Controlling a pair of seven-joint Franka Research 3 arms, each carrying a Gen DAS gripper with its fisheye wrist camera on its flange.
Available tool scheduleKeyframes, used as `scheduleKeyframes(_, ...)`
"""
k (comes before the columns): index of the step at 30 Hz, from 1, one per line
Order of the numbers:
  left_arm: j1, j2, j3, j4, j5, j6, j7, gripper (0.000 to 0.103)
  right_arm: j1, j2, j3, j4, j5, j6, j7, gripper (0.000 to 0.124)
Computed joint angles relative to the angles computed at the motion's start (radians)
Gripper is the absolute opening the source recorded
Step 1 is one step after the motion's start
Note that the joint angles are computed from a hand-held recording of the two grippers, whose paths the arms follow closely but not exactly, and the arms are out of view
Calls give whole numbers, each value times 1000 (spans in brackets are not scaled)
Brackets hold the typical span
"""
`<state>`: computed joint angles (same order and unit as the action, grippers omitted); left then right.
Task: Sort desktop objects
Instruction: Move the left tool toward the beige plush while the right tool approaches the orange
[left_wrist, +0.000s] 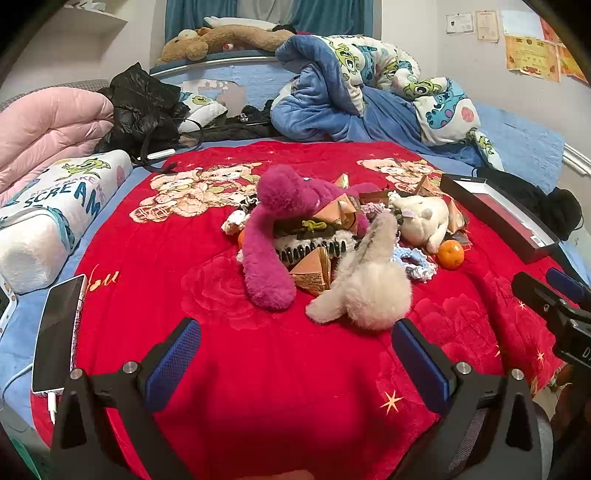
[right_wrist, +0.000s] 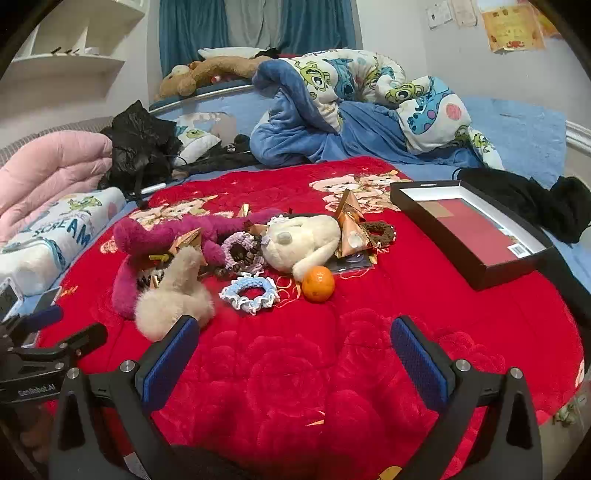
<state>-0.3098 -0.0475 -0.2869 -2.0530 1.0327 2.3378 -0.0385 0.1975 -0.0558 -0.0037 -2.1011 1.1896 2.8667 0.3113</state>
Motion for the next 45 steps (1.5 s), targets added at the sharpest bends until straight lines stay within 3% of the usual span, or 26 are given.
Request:
scheduleKeyframes(12,-9,16,0,18,0,-27,14,103,-2,3,2,-1,-22,-4,4,103)
scheduleKeyframes(21,-9,15,3,13,3,-2,13,103,-4,6,-1,3,-19,-12,13,103)
scheduleKeyframes(24,-8,14,5,9,11,19,6,103,-15,3,-15,14,37,-93,-36,103)
scheduleKeyframes(31,-11,21,3,17,8,24,12,103,-35,-5,-24,16,84,-162,-61,103)
scheduleKeyframes(39,-33,60,0,63,-12,23,19,103,-59,4,-31,28,90,-219,-34,103)
scheduleKeyframes(45,-56,97,8,109,-26,-5,33,103,-70,10,-33,35,136,-233,-96,103)
